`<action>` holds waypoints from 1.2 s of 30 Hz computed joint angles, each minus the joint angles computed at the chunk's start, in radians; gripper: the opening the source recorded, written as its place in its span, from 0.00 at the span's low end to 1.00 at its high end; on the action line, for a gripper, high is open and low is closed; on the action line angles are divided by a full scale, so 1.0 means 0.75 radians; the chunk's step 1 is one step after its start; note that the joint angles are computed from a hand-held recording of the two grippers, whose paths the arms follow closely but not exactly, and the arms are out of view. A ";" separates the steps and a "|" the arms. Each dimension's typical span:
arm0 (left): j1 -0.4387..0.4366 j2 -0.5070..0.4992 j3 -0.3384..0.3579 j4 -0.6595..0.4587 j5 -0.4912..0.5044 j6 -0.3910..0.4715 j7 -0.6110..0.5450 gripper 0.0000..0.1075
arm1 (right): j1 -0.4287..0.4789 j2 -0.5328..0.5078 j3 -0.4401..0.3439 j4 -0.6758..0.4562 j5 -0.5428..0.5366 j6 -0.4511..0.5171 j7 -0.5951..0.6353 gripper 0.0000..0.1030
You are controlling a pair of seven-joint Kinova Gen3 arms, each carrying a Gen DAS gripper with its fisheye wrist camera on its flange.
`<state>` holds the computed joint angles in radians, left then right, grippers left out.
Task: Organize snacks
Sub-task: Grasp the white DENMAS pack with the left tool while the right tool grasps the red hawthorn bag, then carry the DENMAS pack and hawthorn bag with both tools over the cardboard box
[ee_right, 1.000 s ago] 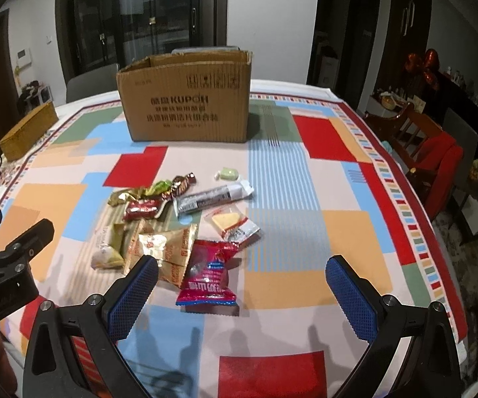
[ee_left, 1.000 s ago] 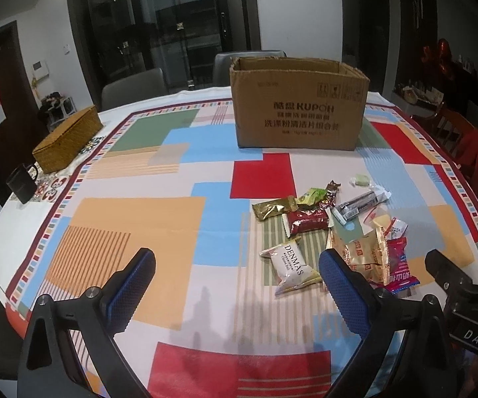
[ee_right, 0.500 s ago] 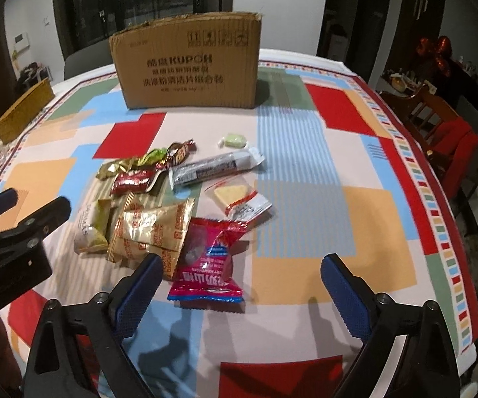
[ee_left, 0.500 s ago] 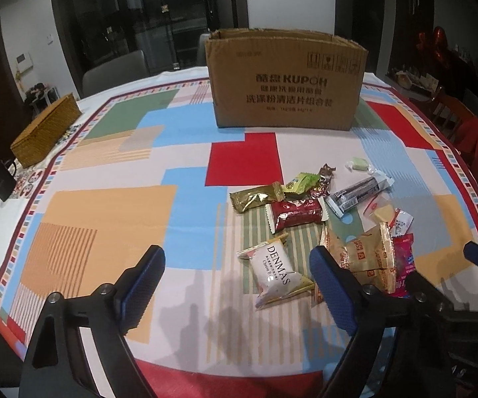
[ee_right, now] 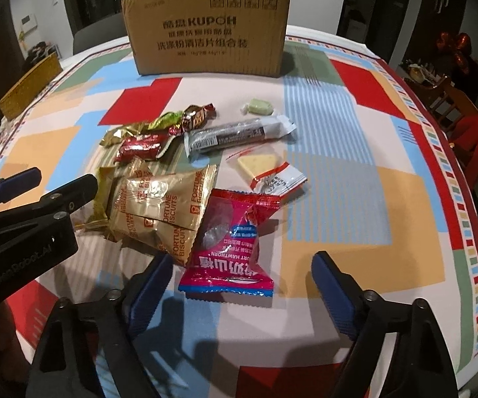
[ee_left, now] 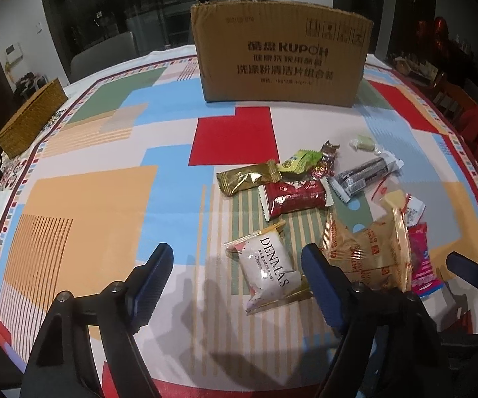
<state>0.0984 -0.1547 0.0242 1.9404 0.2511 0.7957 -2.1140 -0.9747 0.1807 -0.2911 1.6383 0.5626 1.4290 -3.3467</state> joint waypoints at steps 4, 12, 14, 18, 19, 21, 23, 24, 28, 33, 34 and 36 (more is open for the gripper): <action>0.002 0.024 0.009 -0.009 -0.009 0.004 0.008 0.71 | 0.026 -0.006 0.007 0.021 -0.022 -0.041 0.018 0.69; 0.007 0.070 0.026 -0.028 -0.013 0.033 0.018 0.57 | 0.066 -0.018 0.015 0.050 -0.024 -0.089 0.032 0.59; 0.007 0.077 0.029 -0.031 -0.018 0.040 0.017 0.52 | 0.076 -0.018 0.017 0.053 -0.027 -0.100 0.042 0.55; 0.007 0.084 0.035 -0.030 -0.028 0.044 0.019 0.40 | 0.078 -0.019 0.017 0.055 -0.019 -0.104 0.040 0.51; 0.008 0.083 0.036 -0.027 -0.030 0.041 0.015 0.38 | 0.077 -0.021 0.016 0.057 -0.018 -0.105 0.035 0.50; 0.010 0.078 0.034 -0.022 -0.026 0.041 0.004 0.34 | 0.078 -0.023 0.015 0.059 -0.015 -0.101 0.031 0.49; 0.010 0.075 0.033 -0.017 -0.023 0.035 -0.003 0.33 | 0.076 -0.025 0.013 0.062 -0.010 -0.096 0.023 0.48; 0.010 0.072 0.032 -0.015 -0.021 0.033 -0.010 0.32 | 0.075 -0.028 0.013 0.064 -0.007 -0.093 0.017 0.48; 0.009 0.055 0.026 -0.012 -0.010 0.027 -0.026 0.32 | 0.071 -0.034 0.008 0.061 0.007 -0.067 0.001 0.47; 0.014 0.021 0.018 -0.008 -0.002 0.031 -0.045 0.32 | 0.064 -0.051 -0.003 0.056 0.026 -0.022 -0.025 0.47; 0.014 0.012 0.012 -0.009 0.004 0.035 -0.055 0.32 | 0.061 -0.054 -0.006 0.050 0.031 -0.006 -0.033 0.47; 0.015 -0.004 0.006 -0.010 0.011 0.040 -0.063 0.31 | 0.055 -0.062 -0.013 0.043 0.044 0.023 -0.046 0.47</action>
